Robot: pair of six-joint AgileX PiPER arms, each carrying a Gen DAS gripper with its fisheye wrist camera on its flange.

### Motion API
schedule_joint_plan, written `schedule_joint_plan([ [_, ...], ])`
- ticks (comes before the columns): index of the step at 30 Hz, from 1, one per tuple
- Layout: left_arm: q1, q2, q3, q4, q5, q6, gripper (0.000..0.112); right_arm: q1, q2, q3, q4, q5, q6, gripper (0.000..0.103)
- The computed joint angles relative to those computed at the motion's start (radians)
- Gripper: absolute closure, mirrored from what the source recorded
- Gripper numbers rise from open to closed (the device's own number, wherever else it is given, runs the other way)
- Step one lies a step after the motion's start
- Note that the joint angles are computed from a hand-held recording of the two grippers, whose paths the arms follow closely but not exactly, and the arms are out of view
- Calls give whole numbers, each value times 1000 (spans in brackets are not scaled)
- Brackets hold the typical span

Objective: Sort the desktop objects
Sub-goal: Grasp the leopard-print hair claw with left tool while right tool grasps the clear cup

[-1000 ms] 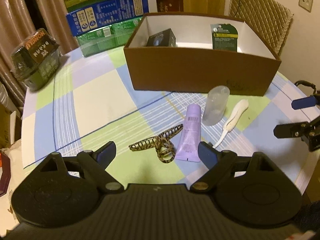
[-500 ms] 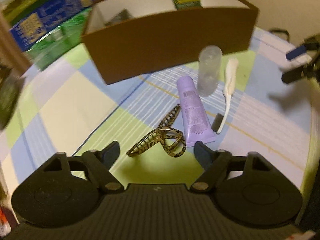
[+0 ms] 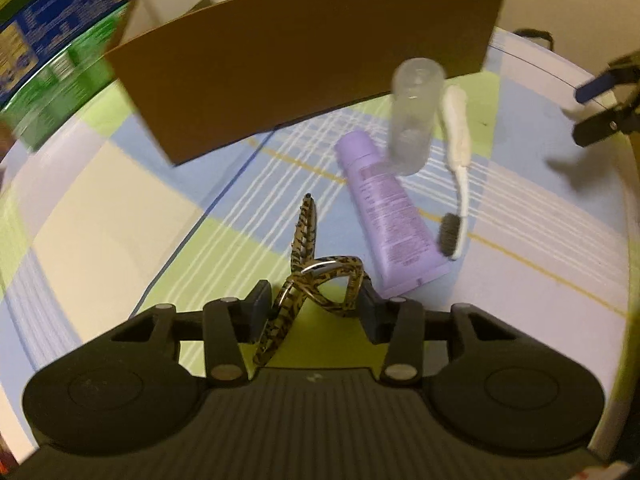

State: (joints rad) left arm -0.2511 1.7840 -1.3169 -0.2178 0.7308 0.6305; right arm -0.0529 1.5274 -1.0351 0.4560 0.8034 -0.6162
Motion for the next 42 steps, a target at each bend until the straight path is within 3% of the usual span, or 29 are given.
schedule_joint_plan([
  [5,15,-40,47,65,-15,-159,72,19,18,-12,7,0,-10,2],
  [17,9,-17,39,60,-31,-266,63,56,62,-62,15,4,-28,2],
  [24,15,-8,22,39,-30,-305,76,58,71,-64,25,-3,-30,2],
  [30,16,-56,53,108,-45,-419,76,84,85,-76,81,-8,-95,2],
  [36,35,-107,72,161,-49,-536,76,151,96,-76,173,-41,-223,2],
  [40,40,-128,68,197,-36,-613,76,211,105,-62,263,-117,-308,3],
  [42,38,-131,61,228,-30,-649,76,239,112,-55,303,-160,-346,11],
])
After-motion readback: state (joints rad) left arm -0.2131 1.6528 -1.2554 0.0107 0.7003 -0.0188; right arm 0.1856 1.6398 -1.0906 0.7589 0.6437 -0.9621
